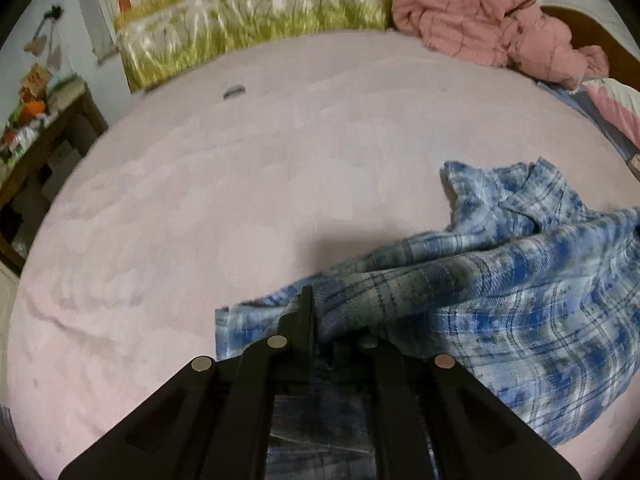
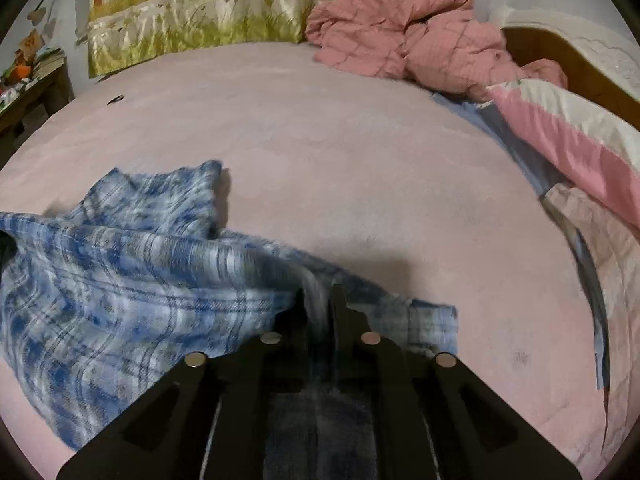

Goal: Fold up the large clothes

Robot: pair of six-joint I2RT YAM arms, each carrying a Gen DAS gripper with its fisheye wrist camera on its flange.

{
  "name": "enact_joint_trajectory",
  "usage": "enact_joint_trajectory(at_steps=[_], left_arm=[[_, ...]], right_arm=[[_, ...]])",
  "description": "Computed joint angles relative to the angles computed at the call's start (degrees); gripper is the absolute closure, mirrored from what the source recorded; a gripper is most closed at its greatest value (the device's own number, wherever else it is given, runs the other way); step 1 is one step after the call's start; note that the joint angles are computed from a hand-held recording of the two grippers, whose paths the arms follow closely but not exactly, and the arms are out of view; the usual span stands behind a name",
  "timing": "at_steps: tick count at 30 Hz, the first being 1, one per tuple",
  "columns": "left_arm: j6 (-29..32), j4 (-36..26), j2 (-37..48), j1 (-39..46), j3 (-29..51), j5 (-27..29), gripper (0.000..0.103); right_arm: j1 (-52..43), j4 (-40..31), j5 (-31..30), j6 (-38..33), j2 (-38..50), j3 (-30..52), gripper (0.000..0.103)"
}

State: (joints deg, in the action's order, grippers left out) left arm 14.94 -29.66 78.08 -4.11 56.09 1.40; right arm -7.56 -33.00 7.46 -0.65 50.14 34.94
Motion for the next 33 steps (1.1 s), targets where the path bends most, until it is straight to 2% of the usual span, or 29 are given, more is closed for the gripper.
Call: enact_joint_trajectory(at_steps=[1, 2, 3, 4, 5, 6, 7, 11, 13, 14, 18, 21, 24, 26, 28, 29, 30, 31, 32, 33], left_arm=[[0.3, 1.7, -2.0, 0.0, -1.9, -0.8, 0.085], [0.4, 3.2, -3.8, -0.2, -3.4, -2.1, 0.064], [1.2, 5.8, -6.4, -0.1, -5.7, -3.5, 0.034], [2.1, 8.6, -9.3, 0.4, -8.0, -3.8, 0.014], [3.0, 10.7, -12.1, 1.2, -9.9, -3.3, 0.013], [3.3, 10.2, -13.9, 2.0, -10.4, -2.2, 0.012], [3.5, 8.1, -14.7, 3.5, -9.6, 0.1, 0.012], [3.3, 1.7, -17.7, 9.5, -7.5, 7.8, 0.012], [4.0, -1.1, -19.4, 12.8, -7.7, 11.4, 0.005], [4.6, -2.2, -20.3, 14.6, -8.2, 12.9, 0.001], [7.7, -4.9, -24.4, 20.4, -13.0, 16.8, 0.0], [10.3, -6.7, -24.2, 24.9, -16.2, 19.0, 0.0], [13.8, -8.7, -22.7, 30.8, -19.0, 23.2, 0.0], [17.0, -10.8, -22.0, 35.0, -20.7, 26.7, 0.0], [19.3, -13.1, -19.8, 37.1, -21.0, 28.3, 0.001], [19.8, -14.5, -18.0, 37.7, -20.2, 29.2, 0.003], [18.8, -14.5, -18.2, 38.2, -20.3, 29.4, 0.018], [18.0, -14.0, -19.8, 38.4, -20.8, 29.5, 0.066], [19.4, -15.7, -19.4, 39.2, -20.0, 31.2, 0.091], [20.7, -18.0, -18.8, 40.5, -19.0, 32.9, 0.091]], right_arm=[[0.0, 0.8, 0.7, 0.0, -0.7, -0.6, 0.082], [0.0, 1.0, 1.1, -0.3, -2.0, -1.1, 0.078], [-0.2, 0.9, 1.6, -0.7, -3.4, -1.5, 0.068], [-0.6, 0.8, 1.9, -1.0, -4.6, -1.7, 0.051], [-1.3, 0.8, 2.2, -1.0, -5.9, -1.7, 0.041], [-2.7, 0.5, 1.7, -1.2, -7.6, -1.7, 0.026], [-4.8, 0.0, -0.3, -1.5, -9.4, -1.5, 0.022], [-20.3, -7.4, -16.6, -5.8, -13.4, 2.3, 0.021], [-29.3, -10.9, -24.3, -9.4, -15.5, 3.1, 0.015], [-34.3, -12.7, -28.5, -11.8, -16.5, 3.3, 0.013], [-50.8, -21.7, -40.7, -26.0, -17.0, 3.0, 0.011], [-56.9, -31.4, -44.8, -40.2, -12.3, 2.9, 0.011], [-62.4, -36.8, -46.3, -49.1, -10.9, 0.8, 0.011], [-65.3, -38.2, -47.0, -52.0, -9.4, -0.6, 0.023], [-67.8, -38.8, -47.8, -54.0, -6.3, -1.1, 0.058], [-68.7, -38.7, -48.3, -54.0, -5.1, -1.0, 0.067], [-70.3, -39.3, -49.4, -54.9, -4.2, -0.9, 0.082], [-72.1, -40.8, -51.5, -57.2, -2.6, -0.3, 0.095], [-73.3, -41.8, -53.4, -59.3, -2.4, -0.2, 0.095], [-74.4, -41.9, -55.3, -60.6, -4.5, -0.2, 0.096]])
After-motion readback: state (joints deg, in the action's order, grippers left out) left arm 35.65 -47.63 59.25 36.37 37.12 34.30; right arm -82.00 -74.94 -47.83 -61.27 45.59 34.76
